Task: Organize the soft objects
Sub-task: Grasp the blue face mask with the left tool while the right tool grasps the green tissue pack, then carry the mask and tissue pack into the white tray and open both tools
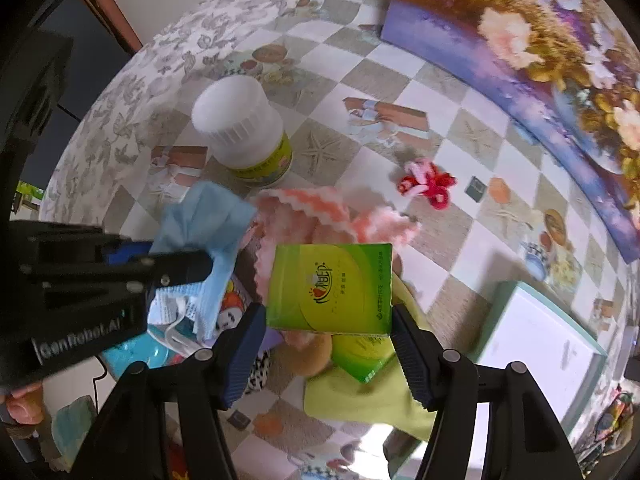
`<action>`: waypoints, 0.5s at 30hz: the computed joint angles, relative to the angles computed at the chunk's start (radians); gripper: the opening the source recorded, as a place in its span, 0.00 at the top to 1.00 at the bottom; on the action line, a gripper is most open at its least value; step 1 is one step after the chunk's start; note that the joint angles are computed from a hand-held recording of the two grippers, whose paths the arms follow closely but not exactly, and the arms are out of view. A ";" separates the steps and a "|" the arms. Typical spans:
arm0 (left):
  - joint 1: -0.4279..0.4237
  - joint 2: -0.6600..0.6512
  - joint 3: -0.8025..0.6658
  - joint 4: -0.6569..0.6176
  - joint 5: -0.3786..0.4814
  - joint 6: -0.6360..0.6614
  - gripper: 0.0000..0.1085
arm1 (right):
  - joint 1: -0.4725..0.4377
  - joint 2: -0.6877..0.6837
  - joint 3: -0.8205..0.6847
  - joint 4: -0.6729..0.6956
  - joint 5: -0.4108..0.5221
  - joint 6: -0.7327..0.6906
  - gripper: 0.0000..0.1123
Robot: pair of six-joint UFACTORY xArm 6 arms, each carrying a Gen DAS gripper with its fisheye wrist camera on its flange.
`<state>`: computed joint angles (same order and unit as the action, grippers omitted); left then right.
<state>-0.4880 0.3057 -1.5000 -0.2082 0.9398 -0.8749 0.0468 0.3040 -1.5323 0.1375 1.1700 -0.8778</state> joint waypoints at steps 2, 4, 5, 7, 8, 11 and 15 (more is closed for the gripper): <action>-0.017 0.003 -0.014 -0.009 0.004 -0.001 0.87 | -0.011 -0.015 0.002 0.000 0.006 -0.005 0.41; -0.036 0.000 -0.019 -0.012 0.008 -0.003 0.87 | -0.025 -0.031 0.003 0.000 0.013 -0.011 0.41; -0.044 0.002 -0.026 -0.013 0.013 -0.002 0.87 | -0.033 -0.037 0.002 -0.001 0.018 -0.015 0.41; -0.060 0.017 -0.063 -0.009 0.035 -0.003 0.87 | -0.048 -0.055 0.006 -0.003 0.025 -0.020 0.41; -0.068 0.024 -0.079 -0.006 0.046 -0.006 0.88 | -0.057 -0.064 0.006 -0.002 0.031 -0.025 0.41; -0.087 0.047 -0.138 0.015 0.077 -0.019 0.88 | -0.083 -0.082 0.002 0.003 0.047 -0.043 0.41; -0.108 0.073 -0.228 0.060 0.126 -0.041 0.88 | -0.122 -0.093 -0.024 0.026 0.074 -0.060 0.41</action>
